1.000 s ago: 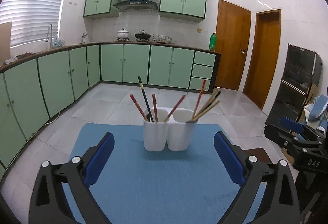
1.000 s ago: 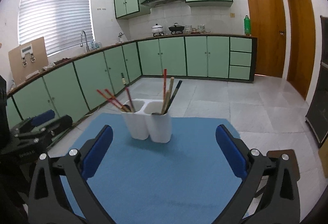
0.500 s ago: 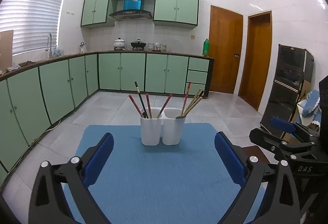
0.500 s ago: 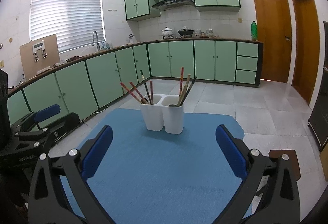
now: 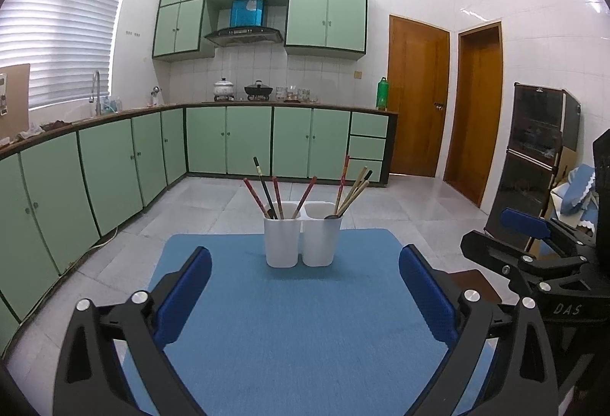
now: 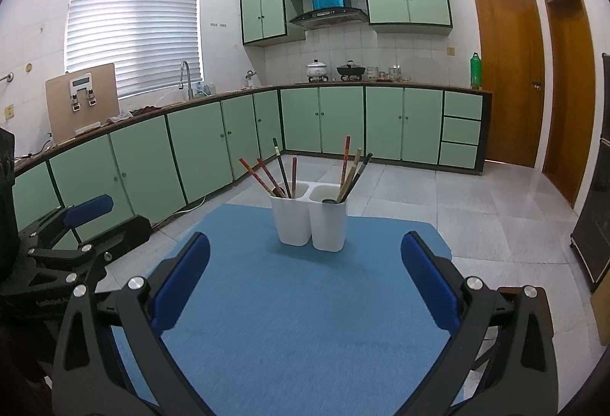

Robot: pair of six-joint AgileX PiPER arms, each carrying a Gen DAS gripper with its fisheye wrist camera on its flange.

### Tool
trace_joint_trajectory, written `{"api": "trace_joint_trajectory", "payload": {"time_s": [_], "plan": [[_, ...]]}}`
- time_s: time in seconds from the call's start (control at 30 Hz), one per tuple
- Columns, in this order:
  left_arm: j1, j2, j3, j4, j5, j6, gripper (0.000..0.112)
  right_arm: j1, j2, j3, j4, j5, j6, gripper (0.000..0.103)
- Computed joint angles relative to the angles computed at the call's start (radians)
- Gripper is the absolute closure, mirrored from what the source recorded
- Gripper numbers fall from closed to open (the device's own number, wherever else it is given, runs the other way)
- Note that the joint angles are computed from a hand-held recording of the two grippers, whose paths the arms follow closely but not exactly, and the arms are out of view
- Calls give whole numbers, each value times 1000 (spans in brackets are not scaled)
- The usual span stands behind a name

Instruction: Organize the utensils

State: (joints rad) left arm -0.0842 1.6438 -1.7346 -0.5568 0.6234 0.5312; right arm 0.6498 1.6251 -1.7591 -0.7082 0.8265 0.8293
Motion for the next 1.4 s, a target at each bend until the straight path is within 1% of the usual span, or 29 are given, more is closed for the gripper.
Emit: {"api": "trace_joint_trajectory", "payload": {"time_s": [0.37,1.4], "plan": [[3,-36,53,-23,-32,30,16,21,4,-5,-29,5,18,6],[11,-58,78,-33,-39,40,16,24,8,-14,-26,11,13,6]]}}
